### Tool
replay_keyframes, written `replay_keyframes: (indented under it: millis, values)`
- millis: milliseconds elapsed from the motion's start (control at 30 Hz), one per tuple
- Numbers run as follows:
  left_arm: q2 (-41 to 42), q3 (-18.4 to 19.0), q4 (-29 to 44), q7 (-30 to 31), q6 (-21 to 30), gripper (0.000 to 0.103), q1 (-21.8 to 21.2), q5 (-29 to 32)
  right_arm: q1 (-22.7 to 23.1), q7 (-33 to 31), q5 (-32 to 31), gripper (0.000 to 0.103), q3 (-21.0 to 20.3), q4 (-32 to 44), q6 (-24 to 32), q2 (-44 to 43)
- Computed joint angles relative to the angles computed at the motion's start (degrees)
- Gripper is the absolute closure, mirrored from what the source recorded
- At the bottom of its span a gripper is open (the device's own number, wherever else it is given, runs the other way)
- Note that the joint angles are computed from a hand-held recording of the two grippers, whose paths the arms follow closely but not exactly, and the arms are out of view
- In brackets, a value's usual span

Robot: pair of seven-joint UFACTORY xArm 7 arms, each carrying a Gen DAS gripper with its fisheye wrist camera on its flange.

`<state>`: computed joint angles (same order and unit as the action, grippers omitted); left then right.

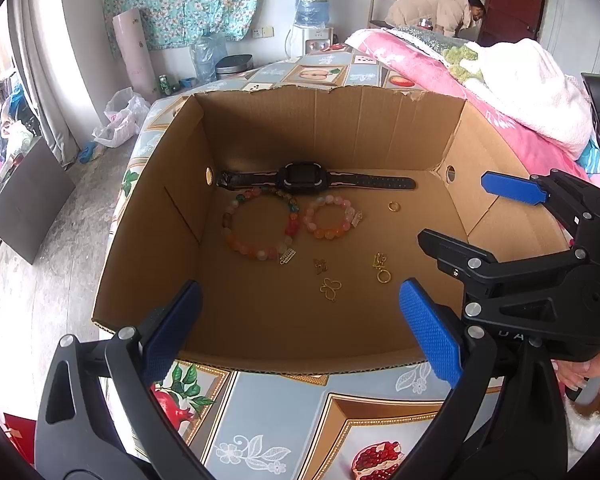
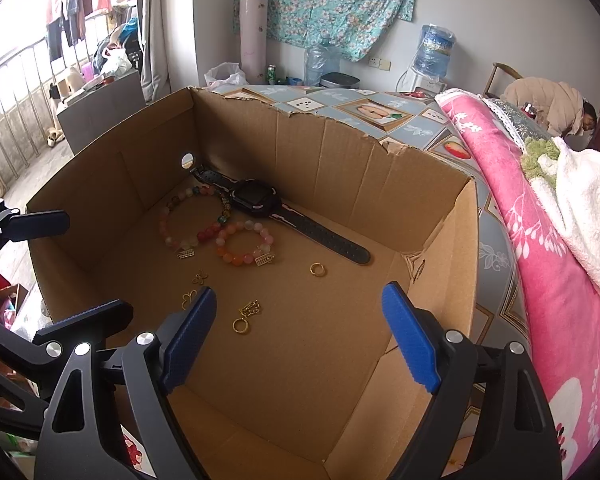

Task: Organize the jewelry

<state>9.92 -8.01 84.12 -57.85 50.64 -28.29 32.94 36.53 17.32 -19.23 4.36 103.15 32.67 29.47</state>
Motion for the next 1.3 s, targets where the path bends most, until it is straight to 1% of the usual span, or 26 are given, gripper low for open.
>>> replay_keyframes:
  millis: [433, 667, 833, 1033, 1300]
  values:
    - [-0.63, -0.02, -1.39, -2.78, -1.41, 0.008, -0.27, 2.84, 0.08, -0.08, 0.06, 0.02, 0.02, 0.07, 0.34, 0.0]
    - [-0.45, -0.11, -1.09, -2.28, -1.21, 0.008, -0.12, 2.4, 0.09, -0.05, 0.05, 0.02, 0.03, 0.05, 0.33, -0.01]
    - [-0.05, -0.15, -0.32, -0.6, -0.46, 0.008, 0.09, 0.76, 0.1, -0.01, 0.05, 0.02, 0.02, 0.06, 0.37, -0.02]
    - [0.16, -0.05, 0.09, -0.02, 0.08, 0.008, 0.01, -0.04, 0.21, 0.19, -0.04, 0.019, -0.01, -0.16, 0.35, -0.17]
    - [0.04, 0.03, -0.07, 0.04, -0.09, 0.008, -0.08, 0.05, 0.06, -0.08, 0.05, 0.019, 0.11, -0.38, 0.11, -0.22]
